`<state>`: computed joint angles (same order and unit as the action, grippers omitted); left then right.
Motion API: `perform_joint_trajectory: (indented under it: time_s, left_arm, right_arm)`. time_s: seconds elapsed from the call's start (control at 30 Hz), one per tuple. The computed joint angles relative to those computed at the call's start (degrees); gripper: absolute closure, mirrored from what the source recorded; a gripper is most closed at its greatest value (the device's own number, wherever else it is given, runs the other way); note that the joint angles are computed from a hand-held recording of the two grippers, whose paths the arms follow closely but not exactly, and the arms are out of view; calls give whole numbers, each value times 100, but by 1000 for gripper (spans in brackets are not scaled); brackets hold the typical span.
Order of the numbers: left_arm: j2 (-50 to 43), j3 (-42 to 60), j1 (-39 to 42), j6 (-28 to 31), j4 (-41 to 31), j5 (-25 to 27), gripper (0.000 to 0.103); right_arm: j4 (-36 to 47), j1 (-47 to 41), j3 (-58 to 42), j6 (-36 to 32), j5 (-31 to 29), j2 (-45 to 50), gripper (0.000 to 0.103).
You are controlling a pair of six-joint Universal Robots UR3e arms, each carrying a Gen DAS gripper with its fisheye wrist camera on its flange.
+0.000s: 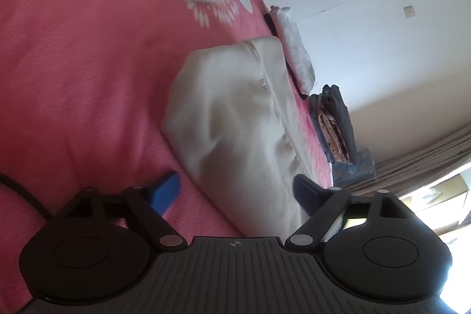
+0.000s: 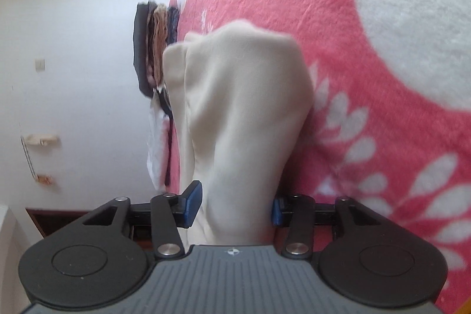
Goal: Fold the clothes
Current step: 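Lower the folded hoodie onto the bed and open both grippers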
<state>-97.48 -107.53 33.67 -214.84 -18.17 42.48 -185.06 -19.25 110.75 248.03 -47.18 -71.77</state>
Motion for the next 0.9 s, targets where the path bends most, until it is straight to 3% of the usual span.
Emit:
perform_joint_trajectory:
  time_s: [0.1, 0.27, 0.33, 0.4, 0.43, 0.5, 0.63, 0.7, 0.8, 0.9]
  left_arm:
    - [-296, 308, -372, -373, 366, 562, 10]
    - [-774, 747, -659, -879, 733, 1237, 28]
    - [-794, 907, -726, -861, 499, 1495, 57]
    - [-738, 977, -727, -858, 208, 1700, 75]
    - [-693, 1010, -724, -816, 136, 1702, 80]
    - [-601, 1077, -717, -729, -3, 1697, 85]
    - [-82, 816, -527, -377, -41, 1417, 87]
    - [252, 670, -317, -221, -341, 1112, 87]
    - [1190, 229, 259, 668, -1509, 521, 87]
    - [2495, -100, 1069, 2012, -3757, -23, 87]
  right_arm:
    - [315, 92, -58, -263, -42, -89, 54]
    - [158, 151, -161, -86, -116, 81, 54]
    - [59, 203, -319, -5, -192, 255, 56]
    - [84, 264, -500, 12, -302, 393, 65]
    - [130, 300, -609, 12, -366, 464, 68]
    - [359, 382, -765, -126, -545, 448, 76]
    - [527, 417, -629, -385, -727, 57, 82]
    - [622, 322, -421, -456, -635, -267, 82]
    - [1159, 51, 79, -762, -299, -1058, 82]
    - [2472, -432, 823, -1350, 236, -2376, 82]
